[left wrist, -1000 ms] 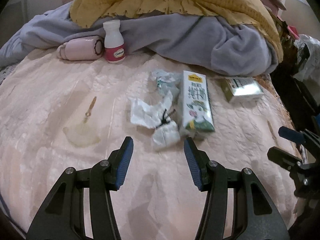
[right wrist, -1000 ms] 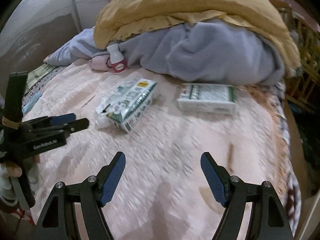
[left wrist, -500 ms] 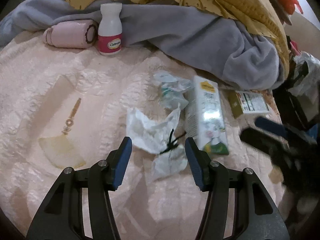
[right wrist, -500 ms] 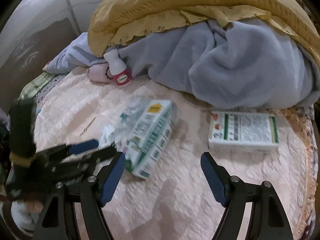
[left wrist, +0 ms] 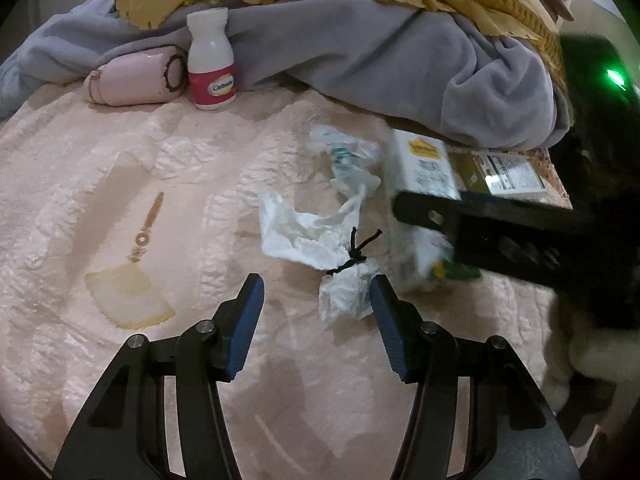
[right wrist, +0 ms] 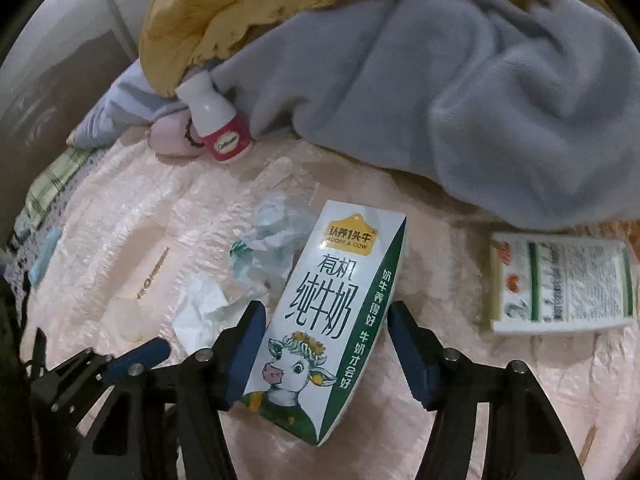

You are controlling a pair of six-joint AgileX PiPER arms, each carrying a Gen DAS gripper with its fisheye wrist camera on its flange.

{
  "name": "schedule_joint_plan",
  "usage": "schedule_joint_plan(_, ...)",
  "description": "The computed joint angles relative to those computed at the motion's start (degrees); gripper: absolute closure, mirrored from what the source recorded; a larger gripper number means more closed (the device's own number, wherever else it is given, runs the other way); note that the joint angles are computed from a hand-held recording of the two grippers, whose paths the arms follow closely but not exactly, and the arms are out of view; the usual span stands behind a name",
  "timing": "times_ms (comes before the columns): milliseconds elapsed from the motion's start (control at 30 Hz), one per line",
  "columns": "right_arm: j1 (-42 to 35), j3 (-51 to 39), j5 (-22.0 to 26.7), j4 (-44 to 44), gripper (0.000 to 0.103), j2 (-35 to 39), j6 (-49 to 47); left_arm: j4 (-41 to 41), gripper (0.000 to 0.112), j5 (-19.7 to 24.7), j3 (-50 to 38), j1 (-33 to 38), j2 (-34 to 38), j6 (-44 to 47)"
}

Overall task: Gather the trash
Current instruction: 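Grasp the white tissues with left gripper while right grasps the milk carton, then carry the tissues and milk carton in both grippers over the bucket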

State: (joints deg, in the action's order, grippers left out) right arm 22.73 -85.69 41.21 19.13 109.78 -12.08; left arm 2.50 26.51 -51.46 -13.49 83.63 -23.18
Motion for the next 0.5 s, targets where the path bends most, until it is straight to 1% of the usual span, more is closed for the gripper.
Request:
schedule_joint_plan(67,-1.4,1.9,0.2,1.0,0.045,-1.9,-2.4,-1.1,0.058,-0.9,-0.7,-0.5,1.3,0.5)
schedule_joint_plan(167,-5.4,6.6,1.3,6.1,0.046,-6.7,-9.4,-5.3,0.061,-1.6,-2.0,-0.7,3.4,4.3)
schedule_joint_plan(200,-6.8,8.8,1.5,7.7,0.046,-9.0,-12.0,-8.3,0.074,-1.9,-1.9,-0.3,3.8,7.0)
schedule_joint_plan(233,-8.2,10.6,2.0,9.5,0.046,-10.9,-14.4,-11.7,0.091,-1.8,-2.1,-0.1,4.2,9.7)
schedule_joint_plan(267,-9.6,12.7,2.5,10.7,0.046,-13.2,-16.4,-12.7,0.092,-1.7,-1.6,-0.3,3.9,10.2)
schedule_joint_plan(300,-11.1,15.2,2.9,12.0,0.046,-15.7,-18.9,-11.5,0.093,-2.0,-1.0,-0.8,3.1,8.4)
schedule_joint_plan(400,-14.0,21.5,3.6,13.1,0.046,-21.9,-23.6,-11.8,0.095,-1.8,1.0,-1.8,-0.2,7.7)
schedule_joint_plan(433,-15.0,23.6,3.8,13.4,0.046,-23.9,-24.8,-10.4,0.096,-1.6,1.8,-2.7,-1.6,5.8)
schedule_joint_plan(500,-18.5,27.8,5.8,14.9,0.046,-28.1,-28.7,-6.2,0.096,-1.0,3.4,-5.3,-4.5,0.2)
